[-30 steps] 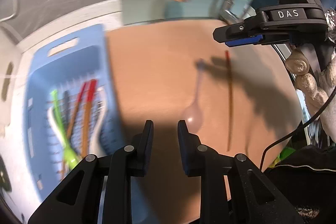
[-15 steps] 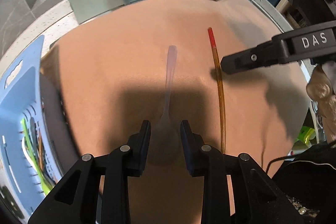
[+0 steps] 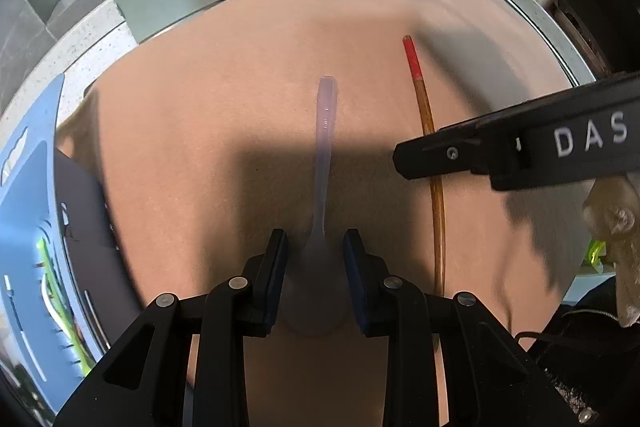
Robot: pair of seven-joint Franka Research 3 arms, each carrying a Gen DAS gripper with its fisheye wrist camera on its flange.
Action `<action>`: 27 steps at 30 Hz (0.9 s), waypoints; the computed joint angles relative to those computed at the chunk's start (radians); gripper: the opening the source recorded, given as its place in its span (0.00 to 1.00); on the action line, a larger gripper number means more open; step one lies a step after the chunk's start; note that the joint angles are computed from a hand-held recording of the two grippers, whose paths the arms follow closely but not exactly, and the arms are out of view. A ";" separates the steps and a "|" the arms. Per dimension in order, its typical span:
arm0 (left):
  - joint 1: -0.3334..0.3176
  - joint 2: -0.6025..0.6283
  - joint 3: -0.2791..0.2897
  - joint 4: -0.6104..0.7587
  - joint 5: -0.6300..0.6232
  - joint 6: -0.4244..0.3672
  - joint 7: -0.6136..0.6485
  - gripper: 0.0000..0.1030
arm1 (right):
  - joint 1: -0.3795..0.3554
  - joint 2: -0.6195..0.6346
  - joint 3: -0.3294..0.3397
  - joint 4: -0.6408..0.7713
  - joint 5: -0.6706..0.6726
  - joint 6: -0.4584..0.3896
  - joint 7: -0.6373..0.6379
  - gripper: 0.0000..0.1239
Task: Organize utensils
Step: 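Bring the left gripper to the pale plastic spoon while the right gripper approaches the chopstick, then close the left gripper on the plastic spoon while the right gripper grasps the chopstick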
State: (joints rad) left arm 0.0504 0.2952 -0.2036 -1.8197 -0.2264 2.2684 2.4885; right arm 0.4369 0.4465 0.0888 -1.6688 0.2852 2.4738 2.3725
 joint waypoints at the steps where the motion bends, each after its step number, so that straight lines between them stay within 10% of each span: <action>1: -0.001 0.000 0.000 0.000 0.000 0.001 -0.004 0.27 | 0.002 0.006 -0.002 0.008 -0.006 -0.006 0.002 0.31; 27: 0.000 -0.027 -0.002 -0.045 -0.042 0.030 -0.008 0.24 | 0.006 -0.012 -0.013 0.002 -0.093 -0.092 -0.089 0.10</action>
